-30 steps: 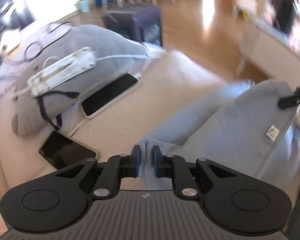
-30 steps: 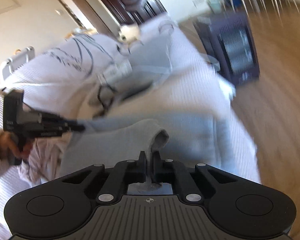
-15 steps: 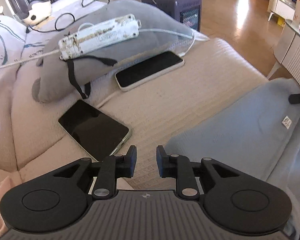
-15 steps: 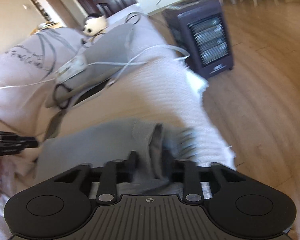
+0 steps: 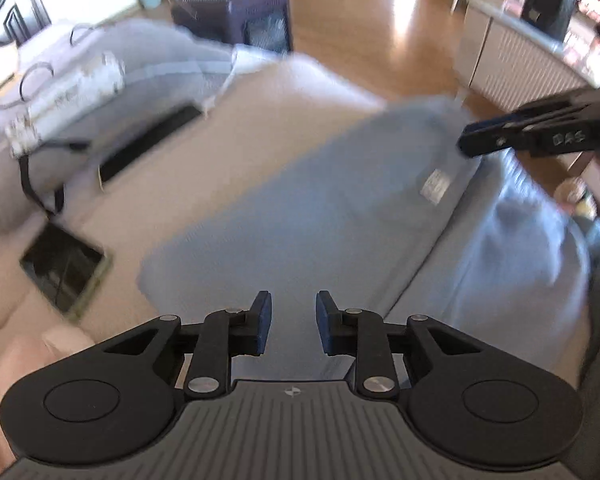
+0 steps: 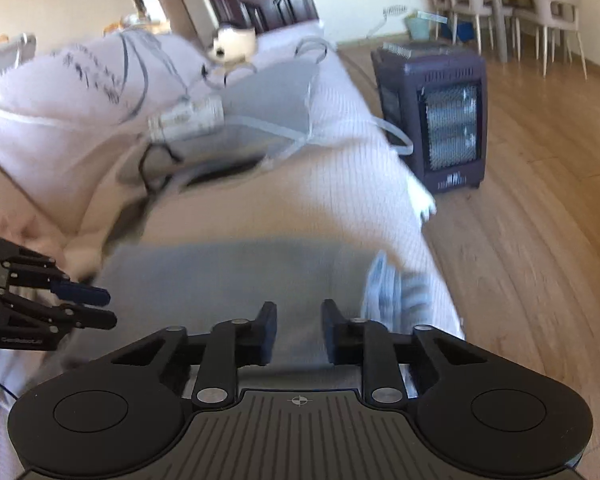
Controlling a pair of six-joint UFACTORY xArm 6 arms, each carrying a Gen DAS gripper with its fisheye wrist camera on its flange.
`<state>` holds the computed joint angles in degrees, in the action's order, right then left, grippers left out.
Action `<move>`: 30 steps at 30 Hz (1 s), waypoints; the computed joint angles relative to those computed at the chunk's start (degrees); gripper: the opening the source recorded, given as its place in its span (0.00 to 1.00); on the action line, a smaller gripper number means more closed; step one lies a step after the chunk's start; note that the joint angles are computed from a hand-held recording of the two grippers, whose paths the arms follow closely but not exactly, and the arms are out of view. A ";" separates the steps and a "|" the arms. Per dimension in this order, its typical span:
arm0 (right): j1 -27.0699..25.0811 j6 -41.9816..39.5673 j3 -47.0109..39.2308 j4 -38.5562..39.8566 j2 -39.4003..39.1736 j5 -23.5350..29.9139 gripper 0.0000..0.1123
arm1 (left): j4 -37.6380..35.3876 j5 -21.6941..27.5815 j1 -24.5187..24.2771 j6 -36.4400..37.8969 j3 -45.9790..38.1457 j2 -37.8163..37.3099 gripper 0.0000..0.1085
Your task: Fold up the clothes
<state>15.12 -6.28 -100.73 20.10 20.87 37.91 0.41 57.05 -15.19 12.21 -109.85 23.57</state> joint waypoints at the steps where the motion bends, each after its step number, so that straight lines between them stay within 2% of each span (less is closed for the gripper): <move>1: 0.00 1.22 0.07 -1.93 0.28 0.44 0.19 | 2.11 0.00 -0.04 -0.96 0.61 0.34 0.22; 4: -0.35 2.10 0.28 -4.18 1.26 1.71 0.17 | 5.04 -1.39 -0.04 -2.26 2.31 0.84 0.24; 6: -0.49 1.51 2.35 -2.70 0.00 0.09 0.17 | 6.71 -0.93 -0.73 -2.51 1.42 1.02 0.25; 8: -0.57 1.19 4.76 -1.34 -2.01 -1.68 0.19 | 6.81 -0.99 -0.99 -2.57 1.19 0.17 0.34; 10: -0.70 0.53 7.66 -0.72 -4.92 -2.96 0.21 | 4.66 -0.98 -0.73 -2.53 1.89 -1.66 0.57; 13: -1.11 -1.27 12.46 -0.43 -9.86 -2.36 0.21 | 4.46 -3.49 -0.80 -4.01 8.01 -7.98 0.77; 20: -0.71 -2.49 23.22 -3.50 -19.61 -0.05 0.21 | 7.89 -6.77 -1.11 -10.44 26.53 -25.29 0.82; 23: 1.01 -5.81 25.16 -1.40 -21.99 1.74 0.21 | 9.48 -6.93 -1.99 -13.92 34.40 -31.77 0.82; 27: 4.52 -11.81 23.98 3.57 -22.74 6.26 0.22 | 12.18 -6.84 -3.88 -18.46 43.57 -38.57 0.82; 30: 7.02 -15.33 20.39 6.46 -20.91 11.97 0.33 | 18.23 -6.16 -5.81 -21.34 48.31 -41.71 0.82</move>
<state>22.15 -21.61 -80.34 26.55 -0.03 49.88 18.64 50.88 -21.00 -9.13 -61.53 -18.14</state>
